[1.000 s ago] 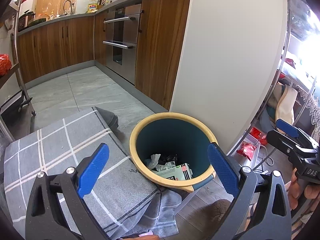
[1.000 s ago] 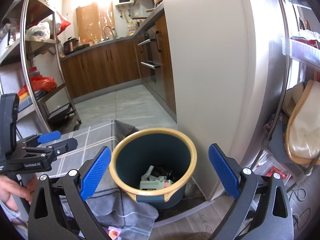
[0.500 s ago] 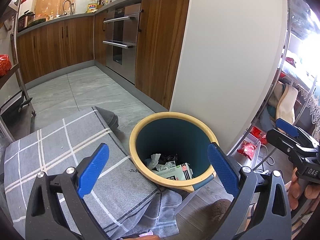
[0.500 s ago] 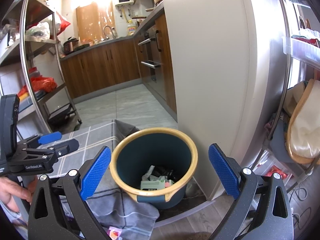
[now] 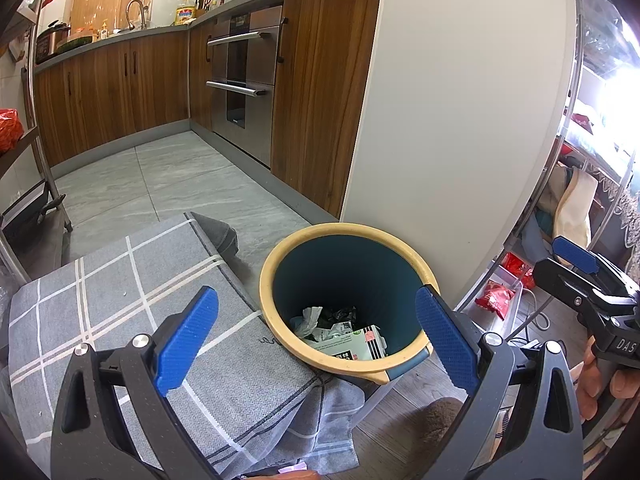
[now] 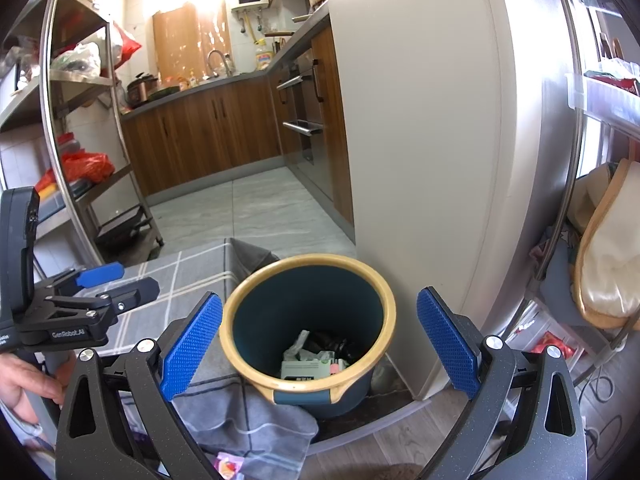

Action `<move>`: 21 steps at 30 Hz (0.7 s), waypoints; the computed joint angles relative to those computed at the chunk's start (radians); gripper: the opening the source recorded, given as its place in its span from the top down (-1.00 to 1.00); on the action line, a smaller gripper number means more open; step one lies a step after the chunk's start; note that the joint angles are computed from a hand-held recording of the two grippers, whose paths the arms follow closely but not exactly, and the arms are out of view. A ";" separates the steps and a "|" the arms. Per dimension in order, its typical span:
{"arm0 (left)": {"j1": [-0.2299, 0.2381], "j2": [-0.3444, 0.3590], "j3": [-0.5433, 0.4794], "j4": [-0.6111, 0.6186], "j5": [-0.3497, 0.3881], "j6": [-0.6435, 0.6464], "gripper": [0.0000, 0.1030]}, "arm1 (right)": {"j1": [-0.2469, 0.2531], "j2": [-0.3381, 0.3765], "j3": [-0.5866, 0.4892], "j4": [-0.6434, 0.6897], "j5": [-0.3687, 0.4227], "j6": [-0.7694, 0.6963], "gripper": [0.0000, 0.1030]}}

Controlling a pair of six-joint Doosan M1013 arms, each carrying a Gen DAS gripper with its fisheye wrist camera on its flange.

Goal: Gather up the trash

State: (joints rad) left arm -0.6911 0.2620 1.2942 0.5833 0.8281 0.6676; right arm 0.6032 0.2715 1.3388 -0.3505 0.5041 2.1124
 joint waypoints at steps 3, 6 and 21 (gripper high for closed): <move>0.001 0.001 -0.001 -0.003 0.000 0.001 -0.88 | 0.000 0.000 0.000 -0.001 0.000 -0.001 -0.89; 0.001 0.001 -0.001 -0.005 -0.001 0.003 -0.88 | 0.001 0.000 0.000 -0.003 0.002 0.003 -0.89; 0.001 0.001 -0.001 -0.005 0.000 0.003 -0.88 | 0.001 0.003 -0.003 -0.003 0.003 0.002 -0.89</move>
